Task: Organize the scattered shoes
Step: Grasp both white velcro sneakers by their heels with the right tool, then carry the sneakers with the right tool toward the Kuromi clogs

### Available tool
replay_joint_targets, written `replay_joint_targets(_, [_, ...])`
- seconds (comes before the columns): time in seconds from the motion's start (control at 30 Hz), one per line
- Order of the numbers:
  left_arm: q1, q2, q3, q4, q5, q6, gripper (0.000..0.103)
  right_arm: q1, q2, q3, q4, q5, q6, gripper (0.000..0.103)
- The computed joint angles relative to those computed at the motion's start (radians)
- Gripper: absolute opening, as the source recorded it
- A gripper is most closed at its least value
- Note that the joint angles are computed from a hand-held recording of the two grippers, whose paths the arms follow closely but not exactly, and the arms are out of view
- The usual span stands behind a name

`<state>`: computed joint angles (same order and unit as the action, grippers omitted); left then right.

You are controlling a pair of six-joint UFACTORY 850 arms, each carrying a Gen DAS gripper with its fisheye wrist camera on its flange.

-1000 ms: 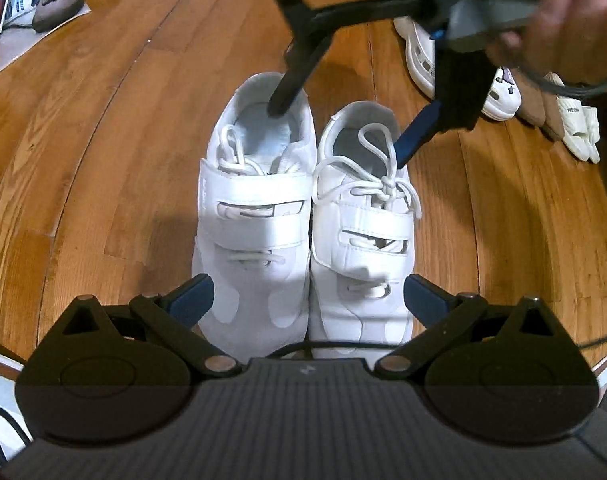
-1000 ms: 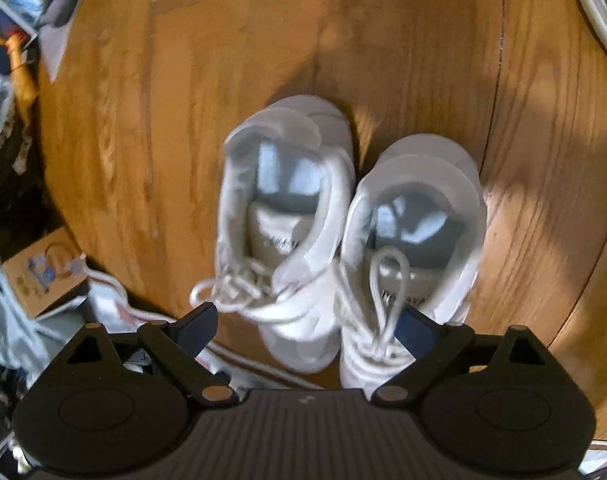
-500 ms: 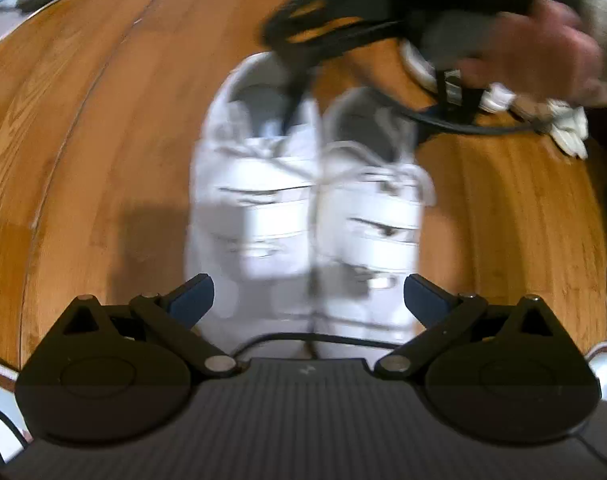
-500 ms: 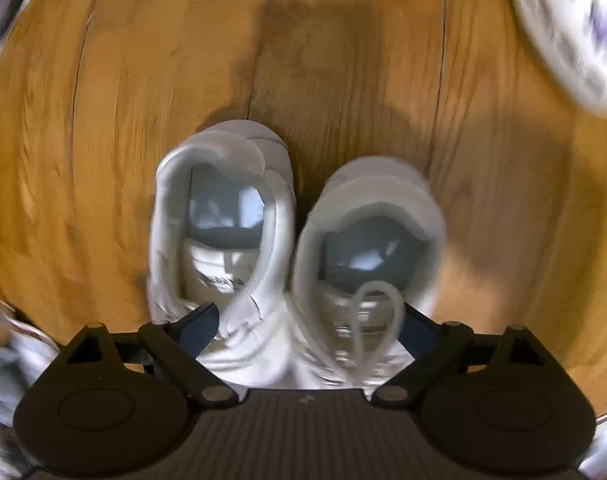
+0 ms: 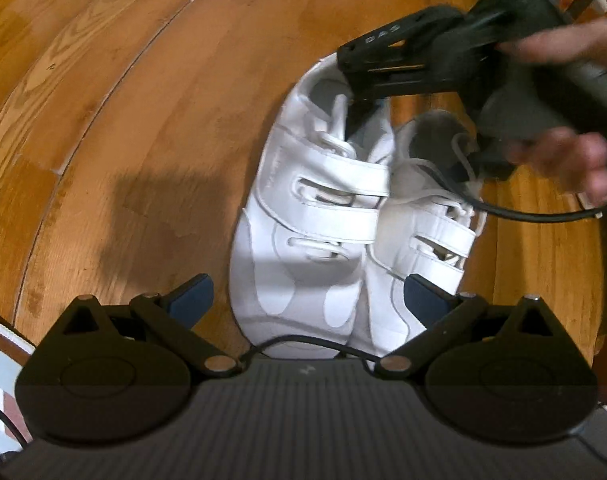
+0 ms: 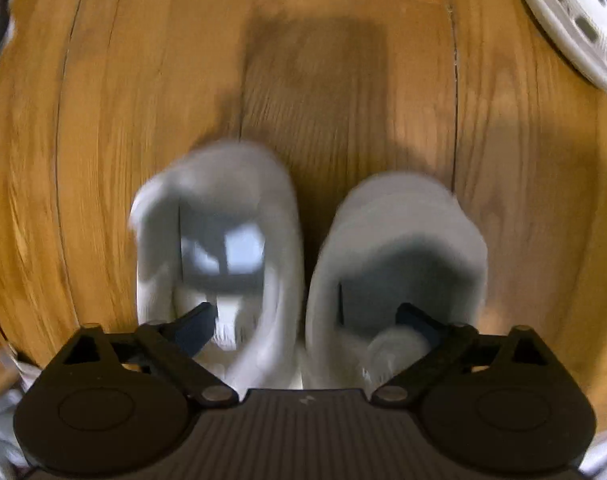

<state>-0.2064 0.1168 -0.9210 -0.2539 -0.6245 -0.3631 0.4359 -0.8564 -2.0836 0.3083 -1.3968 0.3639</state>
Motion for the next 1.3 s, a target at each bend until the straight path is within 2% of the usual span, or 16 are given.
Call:
replay_joint_targets(0.03, [0.003,0.006,0.001,-0.009,0.001,0.010,0.103,0.000,0.003,0.001,0.004,0.000,-0.037,0.084])
replay_joint_targets(0.07, [0.004,0.014,0.006,-0.024,0.006,0.021,0.103,0.004,-0.001,-0.016,-0.004,-0.020,-0.089,0.068])
replay_joint_targets(0.1, [0.007,0.021,0.010,-0.034,0.011,0.027,0.103,0.009,-0.006,-0.035,-0.011,-0.039,-0.141,0.044])
replay_joint_targets(0.17, [0.010,0.033,0.017,-0.039,0.018,0.020,0.103,0.022,-0.020,-0.075,-0.046,-0.091,-0.207,0.036])
replay_joint_targets(0.33, [0.010,0.045,0.020,-0.024,0.019,-0.008,0.103,0.043,-0.051,-0.129,-0.134,-0.180,-0.245,0.037])
replay_joint_targets(0.37, [0.010,0.046,0.020,-0.026,0.020,-0.007,0.103,0.043,-0.053,-0.123,-0.146,-0.179,-0.233,0.041])
replay_joint_targets(0.47, [0.013,0.047,0.017,-0.028,0.021,-0.004,0.103,0.047,-0.056,-0.082,-0.186,-0.175,-0.193,0.069])
replay_joint_targets(0.5, [0.015,0.046,0.017,-0.029,0.023,-0.006,0.103,0.047,-0.037,-0.037,-0.193,-0.146,-0.181,0.075])
replay_joint_targets(0.53, [0.015,0.043,0.017,-0.030,0.021,-0.006,0.103,0.044,-0.007,0.023,-0.184,-0.099,-0.185,0.076])
replay_joint_targets(0.57, [0.016,0.041,0.017,-0.030,0.019,-0.006,0.103,0.040,0.030,0.086,-0.170,-0.044,-0.202,0.075])
replay_joint_targets(0.6, [0.017,0.040,0.015,-0.029,0.016,-0.005,0.103,0.034,0.059,0.130,-0.149,-0.007,-0.231,0.065])
replay_joint_targets(0.67, [0.014,0.032,0.013,-0.011,0.007,-0.019,0.103,0.018,0.116,0.207,-0.077,0.052,-0.328,0.036])
replay_joint_targets(0.77, [0.010,0.031,0.012,-0.003,0.006,-0.029,0.103,-0.006,0.179,0.298,-0.017,0.100,-0.396,0.033])
replay_joint_targets(0.97, [-0.002,0.034,0.010,-0.086,0.033,0.066,0.103,-0.081,0.260,0.439,0.157,0.155,-0.446,0.032])
replay_joint_targets(1.13, [-0.003,0.028,0.010,-0.100,0.048,0.083,0.103,-0.137,0.345,0.588,0.329,0.241,-0.590,0.032])
replay_joint_targets(1.3, [-0.018,0.006,-0.004,-0.046,0.033,0.035,0.103,-0.199,0.380,0.628,0.482,0.261,-0.746,0.032])
